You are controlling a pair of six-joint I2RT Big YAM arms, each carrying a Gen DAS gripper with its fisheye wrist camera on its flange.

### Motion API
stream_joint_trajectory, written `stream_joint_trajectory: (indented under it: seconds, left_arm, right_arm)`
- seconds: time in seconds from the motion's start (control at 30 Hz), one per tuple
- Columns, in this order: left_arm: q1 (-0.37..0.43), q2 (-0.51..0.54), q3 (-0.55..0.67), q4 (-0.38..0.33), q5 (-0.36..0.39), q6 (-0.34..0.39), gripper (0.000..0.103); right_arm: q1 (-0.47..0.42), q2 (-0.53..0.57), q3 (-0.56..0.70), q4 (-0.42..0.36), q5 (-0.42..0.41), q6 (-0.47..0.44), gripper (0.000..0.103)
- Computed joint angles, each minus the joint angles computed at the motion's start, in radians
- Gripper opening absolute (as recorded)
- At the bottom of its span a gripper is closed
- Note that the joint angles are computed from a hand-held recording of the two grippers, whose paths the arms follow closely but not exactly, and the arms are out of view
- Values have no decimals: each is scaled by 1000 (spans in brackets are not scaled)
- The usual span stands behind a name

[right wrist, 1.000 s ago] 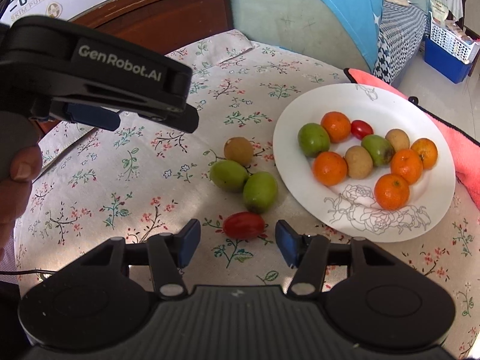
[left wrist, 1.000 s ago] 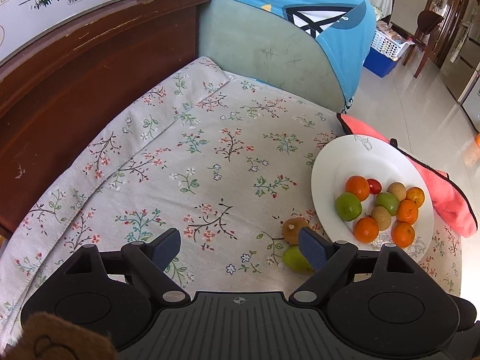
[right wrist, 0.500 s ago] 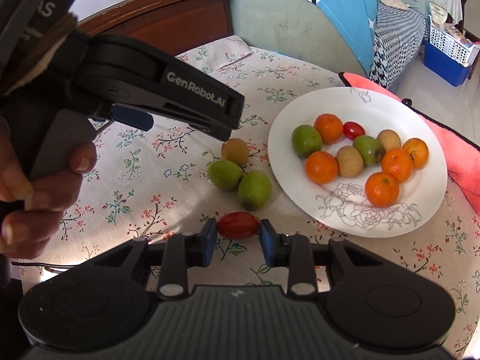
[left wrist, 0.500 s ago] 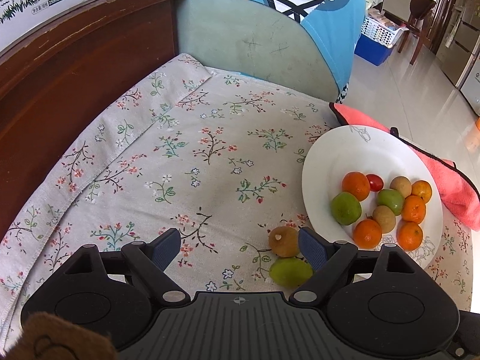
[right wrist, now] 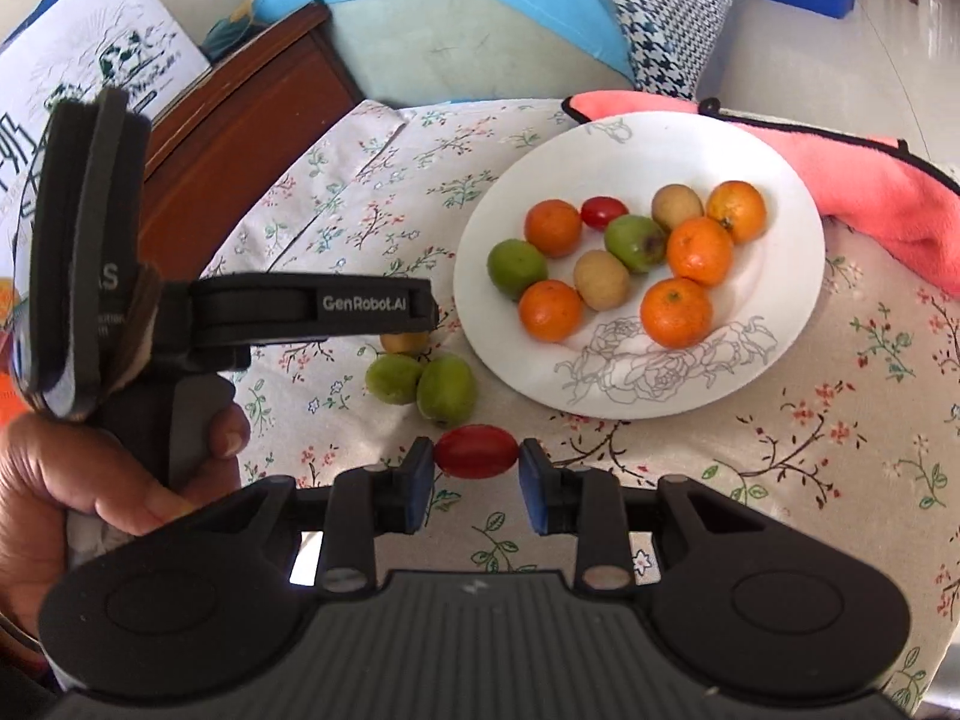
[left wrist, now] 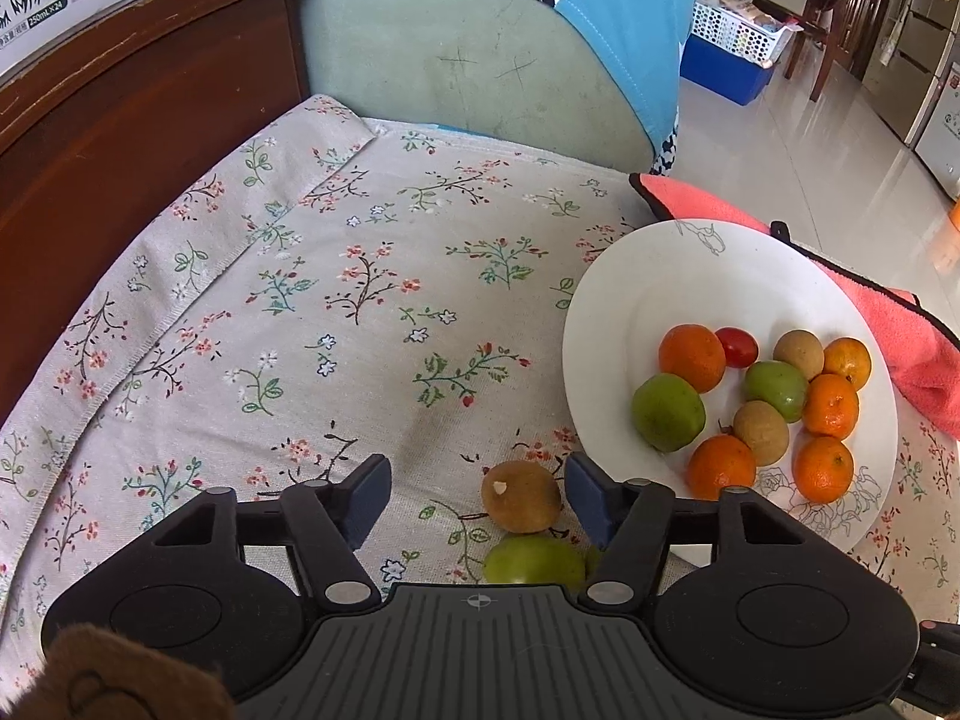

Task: Organize fruits
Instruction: 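Close the right gripper on the red tomato while the left gripper grasps the brown kiwi, then carry the tomato and kiwi in both grippers over the white plate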

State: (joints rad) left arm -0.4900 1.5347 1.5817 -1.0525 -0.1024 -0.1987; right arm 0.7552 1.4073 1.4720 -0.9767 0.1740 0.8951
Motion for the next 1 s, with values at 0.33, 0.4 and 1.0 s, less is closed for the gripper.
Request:
stream_joint_trajectory:
  seconds: [0.33,0.4,1.0]
  left_arm:
    - [6,-6,-20,27,88,6,26]
    - [4,-10,-26,32,85,10,26]
    - [1,-97,-5,125,45,32,26]
  right_arm:
    - [-3,-3,16,-12,21,21,31]
    - [-4,-3,17,-12,24,23,31]
    - [-22,-31,48,-8,99,-32,31]
